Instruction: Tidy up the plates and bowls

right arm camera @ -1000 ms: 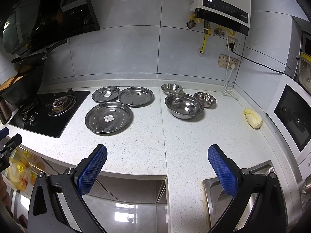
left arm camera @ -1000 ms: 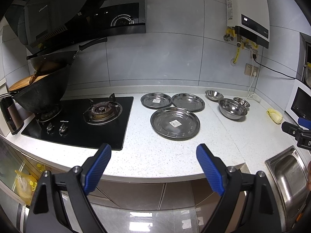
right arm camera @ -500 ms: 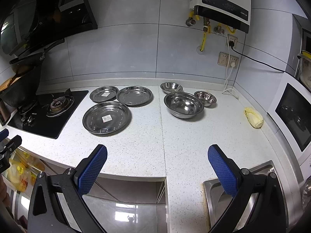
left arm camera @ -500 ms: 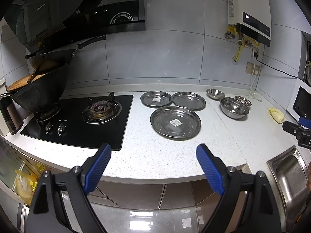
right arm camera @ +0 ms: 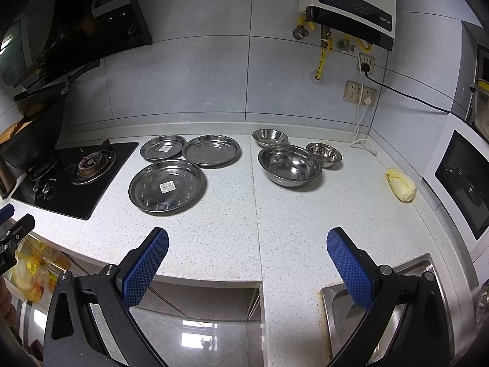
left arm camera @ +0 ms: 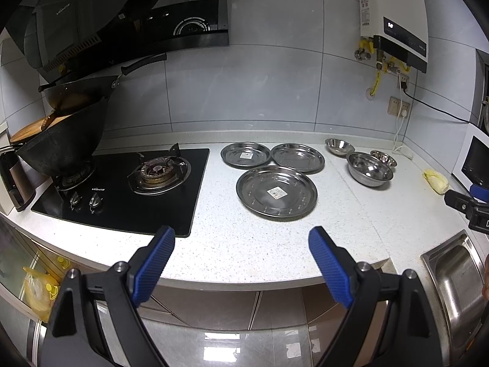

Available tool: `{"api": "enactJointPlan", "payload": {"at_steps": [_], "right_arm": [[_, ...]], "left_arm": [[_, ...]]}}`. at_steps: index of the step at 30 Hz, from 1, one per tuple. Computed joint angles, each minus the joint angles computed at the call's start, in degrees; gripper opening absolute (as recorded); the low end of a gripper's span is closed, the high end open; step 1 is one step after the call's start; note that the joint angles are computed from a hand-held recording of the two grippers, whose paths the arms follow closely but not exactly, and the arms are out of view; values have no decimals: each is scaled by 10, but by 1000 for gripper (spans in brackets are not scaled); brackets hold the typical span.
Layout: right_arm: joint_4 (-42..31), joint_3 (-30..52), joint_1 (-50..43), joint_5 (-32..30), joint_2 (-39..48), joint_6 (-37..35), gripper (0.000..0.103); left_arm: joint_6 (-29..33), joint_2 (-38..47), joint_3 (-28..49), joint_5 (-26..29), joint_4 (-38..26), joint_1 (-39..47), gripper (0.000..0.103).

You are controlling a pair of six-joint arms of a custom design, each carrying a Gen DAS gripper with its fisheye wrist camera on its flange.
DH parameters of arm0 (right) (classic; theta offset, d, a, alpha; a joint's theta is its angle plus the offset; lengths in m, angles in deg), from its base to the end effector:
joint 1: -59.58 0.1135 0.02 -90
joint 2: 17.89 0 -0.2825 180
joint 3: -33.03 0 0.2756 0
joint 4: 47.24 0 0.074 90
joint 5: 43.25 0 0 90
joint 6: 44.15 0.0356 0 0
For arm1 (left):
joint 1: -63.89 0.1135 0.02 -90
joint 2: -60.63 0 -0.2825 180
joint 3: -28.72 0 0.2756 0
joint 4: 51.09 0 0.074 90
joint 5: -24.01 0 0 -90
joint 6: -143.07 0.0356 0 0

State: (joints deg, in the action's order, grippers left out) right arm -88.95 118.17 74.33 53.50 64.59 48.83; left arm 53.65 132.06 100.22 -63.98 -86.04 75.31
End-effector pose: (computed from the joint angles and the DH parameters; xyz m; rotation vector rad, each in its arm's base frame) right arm 0.3330 0.0833 0.3375 -0.1675 2.2407 0.0340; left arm 0.2899 0.0573 0.3190 -0.1861 2.1723 0.0809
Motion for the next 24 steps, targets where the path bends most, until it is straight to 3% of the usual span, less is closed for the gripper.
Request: {"api": "enactJointPlan", "payload": {"at_steps": [24], "right_arm": [[-4,8,3,1,7,0,102]], "left_arm": [[11,-3,-16,-15,25,5,90]]}}
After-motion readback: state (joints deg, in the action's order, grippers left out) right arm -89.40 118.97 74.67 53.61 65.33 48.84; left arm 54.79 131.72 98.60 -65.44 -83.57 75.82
